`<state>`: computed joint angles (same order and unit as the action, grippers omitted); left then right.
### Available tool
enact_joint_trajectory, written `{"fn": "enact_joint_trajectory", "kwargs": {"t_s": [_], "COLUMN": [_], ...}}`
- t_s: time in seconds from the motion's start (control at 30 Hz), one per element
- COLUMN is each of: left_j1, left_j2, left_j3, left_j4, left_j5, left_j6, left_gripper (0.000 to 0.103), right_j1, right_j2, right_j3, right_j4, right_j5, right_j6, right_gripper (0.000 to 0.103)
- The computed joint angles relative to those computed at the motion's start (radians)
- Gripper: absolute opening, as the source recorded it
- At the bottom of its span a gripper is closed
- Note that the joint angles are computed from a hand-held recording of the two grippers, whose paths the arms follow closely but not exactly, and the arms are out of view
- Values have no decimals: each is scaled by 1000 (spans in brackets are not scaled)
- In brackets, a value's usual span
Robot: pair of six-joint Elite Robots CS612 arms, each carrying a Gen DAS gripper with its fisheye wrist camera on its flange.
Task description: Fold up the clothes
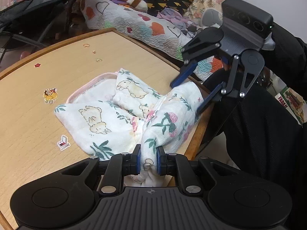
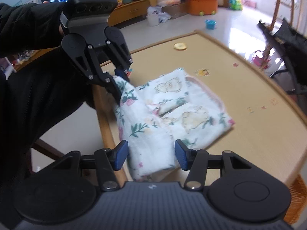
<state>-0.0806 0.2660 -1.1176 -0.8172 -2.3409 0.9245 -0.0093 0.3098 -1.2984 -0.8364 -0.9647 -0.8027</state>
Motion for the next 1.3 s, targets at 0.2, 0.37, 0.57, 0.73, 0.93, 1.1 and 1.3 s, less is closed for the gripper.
{"fn": "enact_joint_trajectory", "kwargs": {"t_s": [0.2, 0.37, 0.57, 0.73, 0.93, 1.1, 1.3], "left_j1": [-1, -1, 5, 12, 6, -3, -2], "left_j2": [-2, -9, -25, -35, -35, -35, -20], "left_j3": [2, 8, 20, 48, 94, 123, 117], "left_j4": [4, 30, 128, 175, 110, 92, 87], "left_j5": [4, 0, -32, -55, -36, -12, -30], "left_j6": [-3, 20, 92, 85, -86, -206, -312], "left_gripper": [15, 15, 15, 15, 15, 16, 24], "right_j1": [-2, 4, 3, 0, 6, 3, -6], "right_j2": [-13, -28, -50, -71, -101, -111, -88], "right_j3": [33, 40, 55, 106, 205, 252, 227], "right_j4": [46, 77, 158, 187, 140, 122, 108], "right_j5": [20, 5, 23, 39, 15, 15, 41], "right_j6": [22, -10, -42, -30, 11, 56, 112], "right_gripper": [44, 17, 14, 14, 14, 16, 20]}}
